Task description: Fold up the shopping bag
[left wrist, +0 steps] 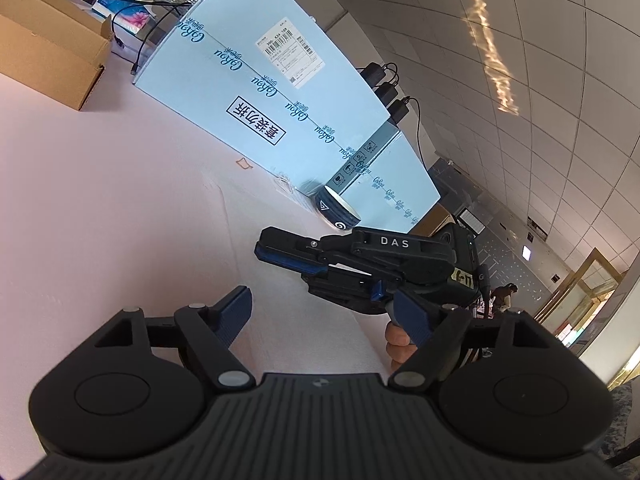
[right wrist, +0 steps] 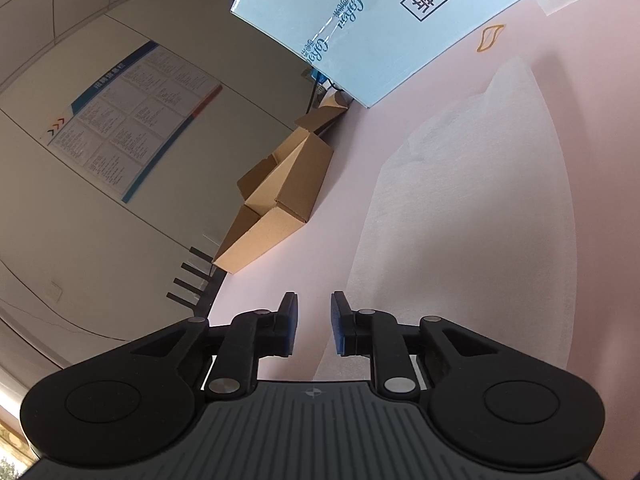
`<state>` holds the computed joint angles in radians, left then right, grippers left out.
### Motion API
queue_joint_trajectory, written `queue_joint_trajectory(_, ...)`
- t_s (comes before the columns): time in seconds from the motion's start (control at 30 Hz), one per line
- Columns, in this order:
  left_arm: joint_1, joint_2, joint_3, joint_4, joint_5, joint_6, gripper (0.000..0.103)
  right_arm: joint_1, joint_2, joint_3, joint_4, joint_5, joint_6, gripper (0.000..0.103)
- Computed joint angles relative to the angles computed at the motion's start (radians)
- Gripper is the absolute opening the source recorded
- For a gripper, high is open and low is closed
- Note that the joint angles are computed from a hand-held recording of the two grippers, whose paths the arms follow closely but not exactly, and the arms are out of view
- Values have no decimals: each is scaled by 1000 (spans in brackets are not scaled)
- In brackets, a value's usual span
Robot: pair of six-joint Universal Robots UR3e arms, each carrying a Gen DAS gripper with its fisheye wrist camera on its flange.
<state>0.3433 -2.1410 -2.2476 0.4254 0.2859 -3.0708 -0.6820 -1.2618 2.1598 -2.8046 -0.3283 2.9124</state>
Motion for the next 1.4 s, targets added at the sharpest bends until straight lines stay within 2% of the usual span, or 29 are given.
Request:
queue_joint_trajectory(0.1, -28, 22, 68, -30, 43, -9, 76, -61, -54, 28, -97, -55, -6, 43)
queue_joint_trajectory(0.2, -101, -4, 221, -12, 136, -119, 76, -69, -68, 44, -278, -177, 71, 50)
queue_joint_trajectory(0.27, -159, -48, 356, -40, 172, -175, 75, -59, -72, 12, -283, -247, 69, 53)
queue_joint_trajectory(0.33, -228, -92, 513, -114, 221, -188, 75, -37, -61, -57, -190, -280, 12, 70)
queue_joint_trajectory(0.37, -260, -108, 574, -144, 265, -181, 74, -20, -51, -107, -125, -303, -25, 72)
queue_joint_trajectory(0.4, -306, -124, 651, -185, 355, -164, 71, -5, -39, -143, -101, -323, -47, 74)
queue_joint_trajectory(0.43, -346, -144, 724, -232, 437, -140, 60, 5, -26, -164, -106, -335, -58, 74)
queue_joint_trajectory(0.47, -371, -168, 793, -279, 478, -116, 55, 20, -5, -190, -131, -351, -65, 75)
queue_joint_trajectory(0.53, -401, -227, 939, -400, 504, -101, 45, 42, 29, -217, -191, -369, -67, 75)
queue_joint_trajectory(0.57, -404, -257, 997, -450, 488, -105, 45, 58, 44, -232, -218, -392, -75, 76)
queue_joint_trajectory(0.63, -415, -317, 1087, -490, 492, -125, 43, 86, 75, -250, -274, -442, -90, 75)
queue_joint_trajectory(0.67, -418, -334, 1109, -498, 508, -133, 42, 85, 97, -244, -312, -435, -92, 74)
queue_joint_trajectory(0.77, -419, -391, 1162, -518, 534, -151, 39, 66, 135, -237, -329, -381, -113, 61)
queue_joint_trajectory(0.83, -424, -415, 1188, -553, 563, -142, 39, 62, 144, -244, -287, -359, -151, 42)
queue_joint_trajectory(0.93, -443, -423, 1209, -611, 639, -103, 39, 82, 158, -255, -267, -406, -170, 30)
queue_joint_trajectory(1.0, -457, -419, 1200, -606, 705, -96, 40, 87, 169, -291, -197, -419, -170, 30)
queue_joint_trajectory(1.07, -459, -420, 1197, -601, 726, -110, 41, 82, 176, -305, -174, -412, -161, 29)
queue_joint_trajectory(1.27, -457, -419, 1189, -594, 732, -115, 41, 86, 176, -305, -174, -416, -164, 31)
queue_joint_trajectory(1.37, -462, -418, 1188, -593, 740, -104, 43, 88, 178, -307, -169, -412, -178, 36)
queue_joint_trajectory(1.4, -460, -418, 1187, -593, 735, -103, 45, 90, 179, -307, -168, -412, -186, 40)
